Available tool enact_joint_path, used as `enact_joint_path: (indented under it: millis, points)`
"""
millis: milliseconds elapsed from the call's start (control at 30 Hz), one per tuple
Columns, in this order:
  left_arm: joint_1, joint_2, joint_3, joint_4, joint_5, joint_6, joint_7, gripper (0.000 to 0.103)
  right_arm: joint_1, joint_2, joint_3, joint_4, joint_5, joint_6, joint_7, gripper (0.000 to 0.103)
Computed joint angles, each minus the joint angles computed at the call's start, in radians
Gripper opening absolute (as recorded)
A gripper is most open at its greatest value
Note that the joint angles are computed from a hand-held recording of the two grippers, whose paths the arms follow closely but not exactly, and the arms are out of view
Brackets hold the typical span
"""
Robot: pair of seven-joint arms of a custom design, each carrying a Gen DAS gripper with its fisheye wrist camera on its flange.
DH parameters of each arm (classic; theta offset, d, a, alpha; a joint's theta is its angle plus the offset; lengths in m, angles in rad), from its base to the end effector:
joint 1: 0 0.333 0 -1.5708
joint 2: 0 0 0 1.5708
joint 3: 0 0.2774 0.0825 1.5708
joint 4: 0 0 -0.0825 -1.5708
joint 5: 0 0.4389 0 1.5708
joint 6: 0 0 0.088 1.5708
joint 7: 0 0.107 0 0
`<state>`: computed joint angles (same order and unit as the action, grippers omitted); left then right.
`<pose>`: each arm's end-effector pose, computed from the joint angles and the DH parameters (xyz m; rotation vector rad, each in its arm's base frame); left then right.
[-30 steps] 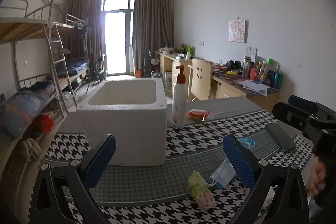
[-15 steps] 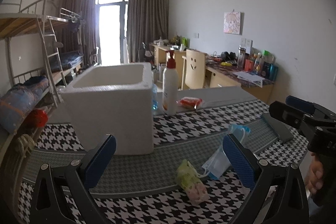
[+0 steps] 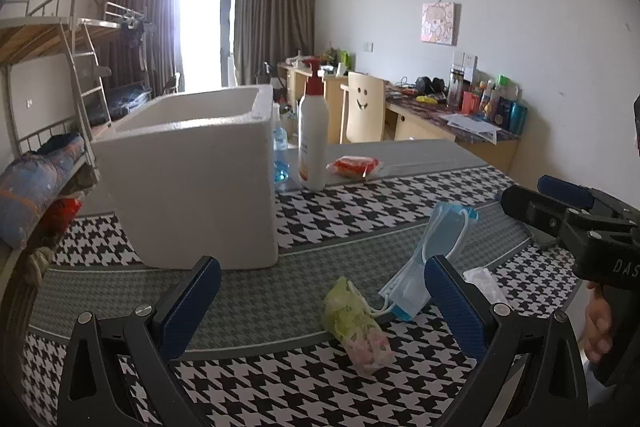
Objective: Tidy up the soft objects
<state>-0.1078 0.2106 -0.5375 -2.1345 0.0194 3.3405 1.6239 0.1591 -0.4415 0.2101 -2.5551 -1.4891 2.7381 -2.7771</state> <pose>0.5219 -0.3822 0.3735 -1.0856 2.1874 -1.2677 0.4458 0.2093 0.3892 -1.3390 1.7701 -0.9665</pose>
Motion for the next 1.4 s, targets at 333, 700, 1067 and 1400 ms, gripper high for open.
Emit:
enact_joint_path:
  millis: [333, 700, 1067, 1400]
  points:
    - [-0.098, 0.021, 0.082, 0.02, -0.071, -0.035, 0.069, 0.102, -0.007, 0.031, -0.015, 0.0, 0.015, 0.028, -0.008, 0.097]
    - [-0.192, 0.037, 0.157, 0.036, -0.169, -0.077, 0.158, 0.102, -0.011, 0.064, -0.027, 0.002, 0.052, 0.052, -0.036, 0.097]
    - [-0.252, 0.057, 0.205, 0.058, -0.217, -0.124, 0.202, 0.102, -0.018, 0.094, -0.037, 0.008, 0.091, 0.073, -0.067, 0.097]
    - [-0.413, 0.082, 0.378, 0.094, -0.143, -0.189, 0.098, 0.102, -0.025, 0.115, -0.04, 0.007, 0.15, 0.084, -0.104, 0.097]
